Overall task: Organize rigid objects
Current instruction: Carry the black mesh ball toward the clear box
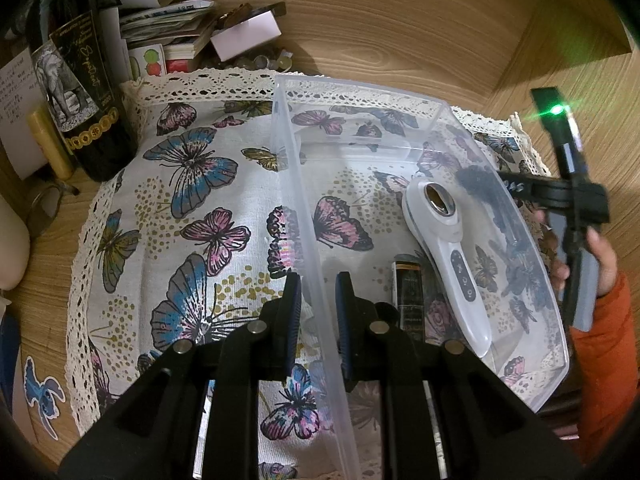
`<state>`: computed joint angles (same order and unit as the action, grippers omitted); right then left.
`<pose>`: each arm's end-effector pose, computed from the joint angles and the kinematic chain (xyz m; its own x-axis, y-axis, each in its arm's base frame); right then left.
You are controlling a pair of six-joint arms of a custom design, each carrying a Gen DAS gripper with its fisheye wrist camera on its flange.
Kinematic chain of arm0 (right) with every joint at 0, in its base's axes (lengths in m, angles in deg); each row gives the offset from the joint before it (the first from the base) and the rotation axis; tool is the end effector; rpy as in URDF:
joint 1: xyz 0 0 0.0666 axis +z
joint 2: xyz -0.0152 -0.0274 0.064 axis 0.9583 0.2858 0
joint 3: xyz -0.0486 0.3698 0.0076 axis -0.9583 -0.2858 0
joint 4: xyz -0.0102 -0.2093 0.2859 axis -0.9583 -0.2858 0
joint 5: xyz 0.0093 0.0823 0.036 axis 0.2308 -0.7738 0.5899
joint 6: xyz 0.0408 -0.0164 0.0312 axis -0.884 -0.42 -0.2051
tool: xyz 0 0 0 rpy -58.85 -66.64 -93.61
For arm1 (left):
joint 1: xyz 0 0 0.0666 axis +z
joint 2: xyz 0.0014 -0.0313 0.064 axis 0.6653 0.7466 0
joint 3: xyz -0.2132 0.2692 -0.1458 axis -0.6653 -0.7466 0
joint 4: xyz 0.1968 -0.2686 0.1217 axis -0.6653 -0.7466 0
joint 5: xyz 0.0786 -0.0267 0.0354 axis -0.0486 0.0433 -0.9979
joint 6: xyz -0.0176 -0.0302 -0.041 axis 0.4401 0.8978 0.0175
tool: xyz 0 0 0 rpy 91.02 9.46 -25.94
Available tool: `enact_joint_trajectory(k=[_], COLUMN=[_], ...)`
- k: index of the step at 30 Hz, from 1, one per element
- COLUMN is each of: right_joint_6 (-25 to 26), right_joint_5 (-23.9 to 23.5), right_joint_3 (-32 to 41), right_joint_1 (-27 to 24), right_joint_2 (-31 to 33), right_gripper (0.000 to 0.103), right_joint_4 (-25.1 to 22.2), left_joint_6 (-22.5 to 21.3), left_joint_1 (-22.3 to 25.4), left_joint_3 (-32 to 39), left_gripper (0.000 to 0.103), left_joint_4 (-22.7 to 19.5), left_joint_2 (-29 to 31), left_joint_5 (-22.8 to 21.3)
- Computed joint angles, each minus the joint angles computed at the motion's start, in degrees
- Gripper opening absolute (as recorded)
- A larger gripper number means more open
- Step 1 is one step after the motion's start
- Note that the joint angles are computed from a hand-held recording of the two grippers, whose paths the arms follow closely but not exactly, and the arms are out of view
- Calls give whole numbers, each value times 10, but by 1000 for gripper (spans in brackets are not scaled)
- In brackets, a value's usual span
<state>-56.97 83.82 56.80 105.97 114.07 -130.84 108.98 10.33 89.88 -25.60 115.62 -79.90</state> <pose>0.4898 0.3062 0.3556 -0.8728 -0.0744 -0.4823 -0.1253 0.9893 0.0742 0.3817 -0.2294 0.3771 -0.8332 0.0182 -0.5526 0.1334 0.9765 -0.1690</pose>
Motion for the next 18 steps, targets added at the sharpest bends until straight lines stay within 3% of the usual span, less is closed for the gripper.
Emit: enact_joint_trajectory(k=[7,18], right_joint_6=[8,8], right_joint_5=[7,66], right_joint_3=[-9,-43], right_joint_1=[10,64], right_joint_2=[-2,-96], right_gripper=[30,30], right_joint_4=[6,57], left_joint_6=[-1,-3], left_joint_1=[1,1], left_joint_3=[-4,-7], left_gripper=[16,16], left_joint_4=[3,4], left_joint_2=[-2,-4], left_joint_5=[-1,-1])
